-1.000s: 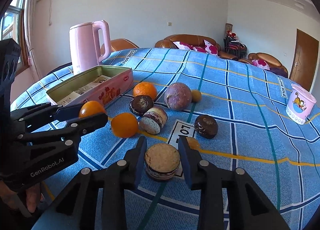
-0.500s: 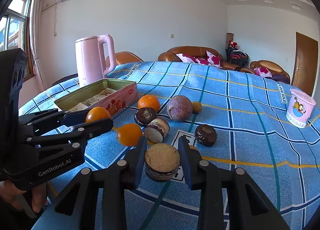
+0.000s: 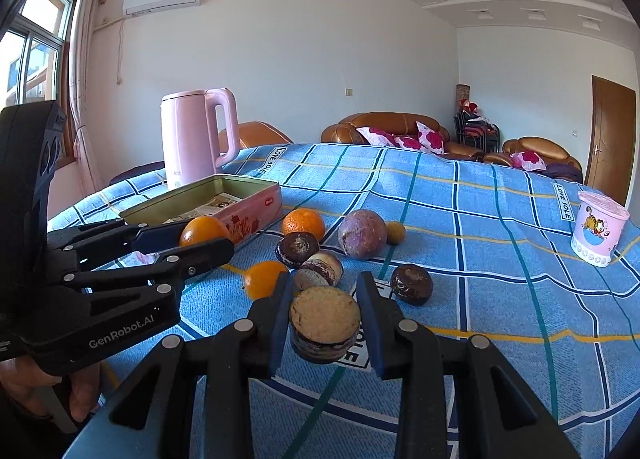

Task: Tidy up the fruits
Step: 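Carry the orange with the left tool while the right tool carries the cake toward the tin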

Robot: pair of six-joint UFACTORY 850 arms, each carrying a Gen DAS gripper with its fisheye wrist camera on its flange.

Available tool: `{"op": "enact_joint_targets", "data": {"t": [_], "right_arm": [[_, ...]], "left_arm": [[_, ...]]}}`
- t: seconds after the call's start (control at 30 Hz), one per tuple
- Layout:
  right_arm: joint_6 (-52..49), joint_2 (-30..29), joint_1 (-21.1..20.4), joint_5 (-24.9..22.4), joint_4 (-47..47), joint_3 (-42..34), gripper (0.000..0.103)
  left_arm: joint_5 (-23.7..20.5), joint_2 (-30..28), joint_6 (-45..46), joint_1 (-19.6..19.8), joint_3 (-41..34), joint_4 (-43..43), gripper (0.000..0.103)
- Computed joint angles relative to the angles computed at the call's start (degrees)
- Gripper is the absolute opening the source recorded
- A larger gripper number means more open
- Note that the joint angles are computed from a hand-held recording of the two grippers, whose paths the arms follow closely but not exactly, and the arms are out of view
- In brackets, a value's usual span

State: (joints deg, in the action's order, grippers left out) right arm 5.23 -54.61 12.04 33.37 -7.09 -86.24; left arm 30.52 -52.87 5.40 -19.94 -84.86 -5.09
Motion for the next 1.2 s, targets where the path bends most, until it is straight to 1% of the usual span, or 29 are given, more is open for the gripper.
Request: {"op": "enact_joint_targets", "data": {"t": [0.63, 0.83, 0.9, 1.07, 1.2], "right_arm": [[-1.28, 0.76, -0.13, 6.89, -0.90, 2.87, 0.035], [-1.07, 0.93, -0.31, 9.28, -1.38, 3.73, 0.035], [-1.11, 0.96, -0.32, 9.74, -1.41, 3.90, 0.035], [-2.24, 1.11, -0.11, 9.42, -0.47, 3.93, 0.035], [-0.90, 1.67, -0.07, 8.06, -1.52, 3.49, 0.035]], "left_arm": [[4.39, 0.60, 1.67, -0.30, 1.61, -1.02, 0.037], [7.41, 0.97, 3.65, -0.62, 2.60, -2.86, 0.037], [7.73, 1.12, 3.99, -0.68, 2.80, -3.16, 0.037], [8.39, 2.14, 3.54, -0.38, 3.75, -3.13, 0.037], [7.70, 2.92, 3.16, 0.28, 3.97, -4.03, 0.037]]}}
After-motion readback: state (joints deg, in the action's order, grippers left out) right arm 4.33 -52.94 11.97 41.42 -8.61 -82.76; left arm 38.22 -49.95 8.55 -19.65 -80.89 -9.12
